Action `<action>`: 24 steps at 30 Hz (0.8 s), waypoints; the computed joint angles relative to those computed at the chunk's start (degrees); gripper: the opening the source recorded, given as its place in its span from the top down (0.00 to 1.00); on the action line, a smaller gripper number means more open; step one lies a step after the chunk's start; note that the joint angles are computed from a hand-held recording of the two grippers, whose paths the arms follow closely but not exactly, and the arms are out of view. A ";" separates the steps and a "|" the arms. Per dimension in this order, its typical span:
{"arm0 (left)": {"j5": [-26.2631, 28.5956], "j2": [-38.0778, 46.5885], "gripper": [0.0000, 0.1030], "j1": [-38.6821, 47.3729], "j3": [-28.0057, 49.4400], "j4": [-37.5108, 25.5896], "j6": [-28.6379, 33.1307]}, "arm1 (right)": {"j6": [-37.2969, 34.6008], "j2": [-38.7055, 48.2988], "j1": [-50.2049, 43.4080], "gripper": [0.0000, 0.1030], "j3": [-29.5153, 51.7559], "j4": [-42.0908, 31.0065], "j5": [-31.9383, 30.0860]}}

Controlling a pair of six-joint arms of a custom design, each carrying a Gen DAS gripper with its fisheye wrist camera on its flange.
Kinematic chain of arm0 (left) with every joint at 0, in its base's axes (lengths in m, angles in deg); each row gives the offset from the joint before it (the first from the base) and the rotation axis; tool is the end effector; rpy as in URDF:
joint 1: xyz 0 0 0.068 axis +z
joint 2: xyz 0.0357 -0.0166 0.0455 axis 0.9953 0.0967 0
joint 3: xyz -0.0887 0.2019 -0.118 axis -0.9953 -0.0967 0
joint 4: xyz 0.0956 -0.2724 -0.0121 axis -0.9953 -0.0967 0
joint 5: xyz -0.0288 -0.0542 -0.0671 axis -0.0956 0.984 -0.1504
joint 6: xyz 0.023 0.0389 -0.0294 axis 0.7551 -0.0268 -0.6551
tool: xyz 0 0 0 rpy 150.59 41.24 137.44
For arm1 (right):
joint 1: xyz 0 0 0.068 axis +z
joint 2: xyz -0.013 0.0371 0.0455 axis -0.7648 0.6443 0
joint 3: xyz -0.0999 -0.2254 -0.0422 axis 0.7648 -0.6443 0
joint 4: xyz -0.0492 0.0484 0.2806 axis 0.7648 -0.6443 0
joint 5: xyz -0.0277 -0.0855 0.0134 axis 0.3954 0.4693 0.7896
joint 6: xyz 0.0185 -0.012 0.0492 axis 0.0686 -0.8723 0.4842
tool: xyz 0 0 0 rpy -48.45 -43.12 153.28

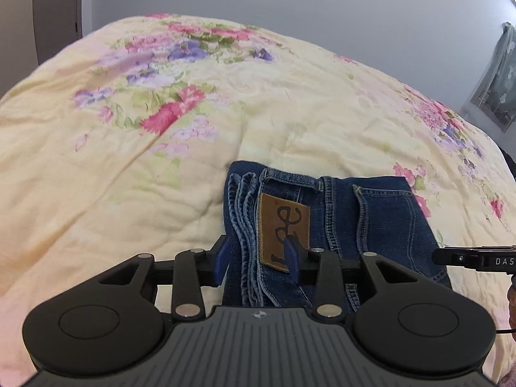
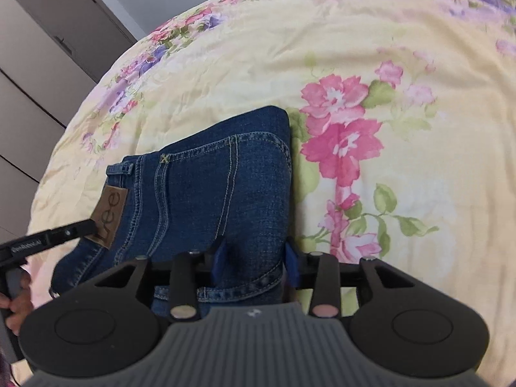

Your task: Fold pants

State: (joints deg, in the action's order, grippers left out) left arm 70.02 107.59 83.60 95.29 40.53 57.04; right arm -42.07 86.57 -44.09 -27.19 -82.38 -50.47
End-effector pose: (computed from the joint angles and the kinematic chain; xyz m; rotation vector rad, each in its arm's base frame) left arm 0.3062 -0.0175 0.1916 0.3388 2.4299 -0.4150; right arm 0.2800 0.0361 0.1415 0.2702 2.5309 0.4709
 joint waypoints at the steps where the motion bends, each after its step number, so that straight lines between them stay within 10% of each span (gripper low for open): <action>1: 0.07 -3.24 0.55 0.40 -0.77 -1.25 0.78 | -0.69 -3.09 0.87 0.55 -0.81 -1.34 1.57; 13: -9.01 -44.18 0.27 -3.11 -7.96 -20.42 9.14 | 5.88 -47.27 29.55 0.42 -7.53 -27.84 28.97; 20: -25.63 -63.77 0.14 -16.53 -11.78 -29.40 5.09 | 36.62 -47.64 67.05 0.30 -3.96 -46.02 59.46; 24: -30.34 -70.06 0.14 -22.17 -13.69 -35.04 -2.15 | 60.34 -40.70 82.06 0.30 -2.35 -56.38 67.00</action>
State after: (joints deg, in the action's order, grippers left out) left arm 39.67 37.53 61.43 81.60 5.48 54.89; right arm 18.26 45.86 37.96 -29.54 -138.76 16.53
